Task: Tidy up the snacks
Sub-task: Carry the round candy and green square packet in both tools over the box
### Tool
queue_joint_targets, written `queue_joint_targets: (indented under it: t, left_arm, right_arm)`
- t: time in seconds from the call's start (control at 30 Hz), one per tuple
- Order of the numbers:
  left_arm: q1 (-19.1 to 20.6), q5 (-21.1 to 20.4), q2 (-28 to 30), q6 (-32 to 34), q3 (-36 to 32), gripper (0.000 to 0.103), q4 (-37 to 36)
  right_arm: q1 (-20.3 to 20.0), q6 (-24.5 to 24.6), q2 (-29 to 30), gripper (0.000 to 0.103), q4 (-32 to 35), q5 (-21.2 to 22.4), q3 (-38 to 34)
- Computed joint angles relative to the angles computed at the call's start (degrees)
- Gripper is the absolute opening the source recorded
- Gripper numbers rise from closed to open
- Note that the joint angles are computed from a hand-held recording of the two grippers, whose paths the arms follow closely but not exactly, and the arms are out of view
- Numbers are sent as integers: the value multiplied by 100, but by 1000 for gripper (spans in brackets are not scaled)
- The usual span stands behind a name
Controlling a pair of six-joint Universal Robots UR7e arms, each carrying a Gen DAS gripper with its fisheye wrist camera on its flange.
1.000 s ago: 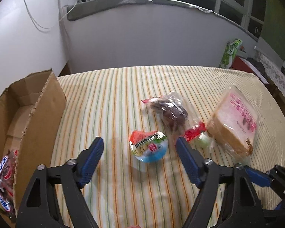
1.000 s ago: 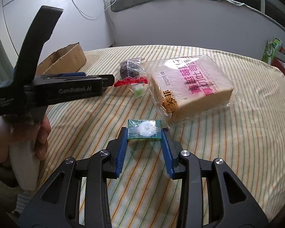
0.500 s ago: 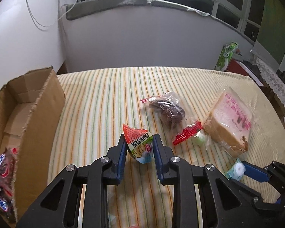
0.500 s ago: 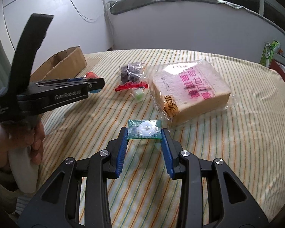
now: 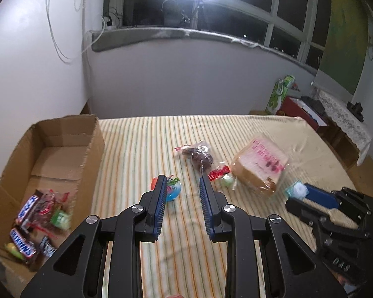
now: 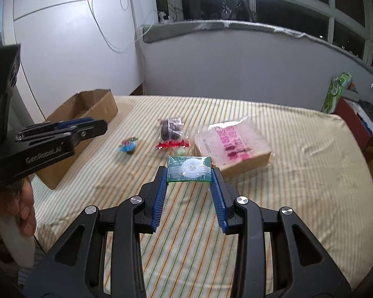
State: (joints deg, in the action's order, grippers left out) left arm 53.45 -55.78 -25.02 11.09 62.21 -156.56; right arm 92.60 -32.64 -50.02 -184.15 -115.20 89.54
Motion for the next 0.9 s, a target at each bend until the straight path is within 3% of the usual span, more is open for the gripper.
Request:
queue_joint_targets:
  t: [0.17,0.2,0.23,0.3,0.43,0.5,0.53,0.57,0.67,0.73,0.9]
  left_arm:
    - [-20,288,22,153,86,26,-115]
    - [-19,402,110,121,-10,44,-84]
    - [11,501,230,42,-141,69,-32]
    - [113,487,465,-92,-468,71,143]
    - [257,553,944,-299,-1252,70,727]
    - [350,408,1111,-580,-1647,64,1097]
    - [388,381,1203,-728,-1873,48,1369]
    - [405,368,1247,-794,-1979,40,1532]
    - [405,361,1273,-813,-2054,35,1588]
    - [398,385,1260,-833,-2030,23,1579]
    - [359,294,1127,-760,-1732,23,1284]
  right_arm:
    - [14,15,-120,36,-121,16,216]
    - [6,31,-124,36,-122,15,239]
    - [-8,48,-141,36,-103,19,270]
    - [-40,53,-150,36,-117,33,302]
    - [-140,89,-189,36,-55,113,299]
    - [-174,110,-177,36,-18,137,264]
    - [-199,114,-177,36,9,165,244]
    - [-215,119,-173,36,27,182,227]
    - [-242,135,-147,36,65,211,186]
    - [-243,140,-143,36,56,225,192]
    - [-198,130,-150,36,-12,185,227]
